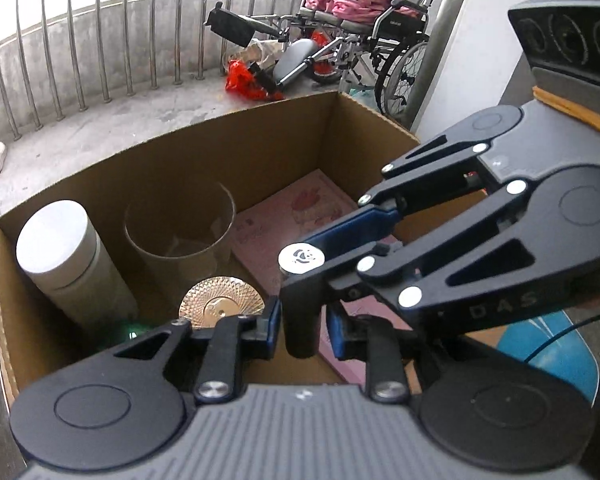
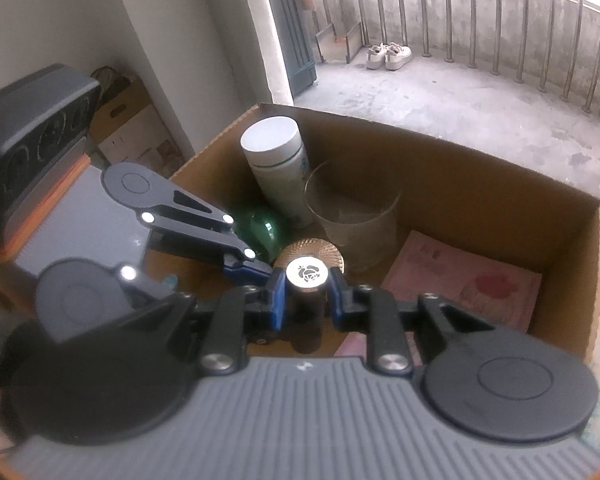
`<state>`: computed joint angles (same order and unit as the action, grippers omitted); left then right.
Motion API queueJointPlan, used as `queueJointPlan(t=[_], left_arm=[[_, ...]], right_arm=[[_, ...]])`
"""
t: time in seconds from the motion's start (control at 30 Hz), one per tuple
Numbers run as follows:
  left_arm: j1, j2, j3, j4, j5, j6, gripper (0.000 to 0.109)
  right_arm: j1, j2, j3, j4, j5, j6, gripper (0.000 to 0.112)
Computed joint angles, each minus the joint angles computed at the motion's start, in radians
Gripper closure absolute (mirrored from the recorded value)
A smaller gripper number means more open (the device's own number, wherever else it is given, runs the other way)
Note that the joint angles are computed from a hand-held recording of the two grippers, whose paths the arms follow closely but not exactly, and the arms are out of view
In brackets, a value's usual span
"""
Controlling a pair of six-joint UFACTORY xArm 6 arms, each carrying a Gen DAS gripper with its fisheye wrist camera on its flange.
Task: Organize rigid objects
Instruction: 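Lower the black tube into the box beside the gold-lidded jar and open both grippers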
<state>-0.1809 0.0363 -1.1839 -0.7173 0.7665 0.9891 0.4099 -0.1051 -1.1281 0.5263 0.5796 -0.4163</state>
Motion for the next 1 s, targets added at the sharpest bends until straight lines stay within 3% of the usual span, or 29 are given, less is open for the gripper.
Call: queueJointPlan(t=[0.3, 0.53, 1.0], left_arm=[[-0.03, -0.005, 0.02, 0.092, -0.054, -0.03, 0.087], [-0.026, 0.006, 0.008, 0.109, -0.046, -0.047, 0.089], [-0.036, 0.012, 0.002, 0.139, -0.045, -0.065, 0.09]], right_arm=[[0.009, 0.037, 0.009, -0.04, -0.047, -0.016, 0.092], [0.014, 0.057, 0.009, -0.036, -0.075, -0.045, 0.091], [0.006, 0.073, -0.022, -0.071, -0.02, -0.018, 0.091]])
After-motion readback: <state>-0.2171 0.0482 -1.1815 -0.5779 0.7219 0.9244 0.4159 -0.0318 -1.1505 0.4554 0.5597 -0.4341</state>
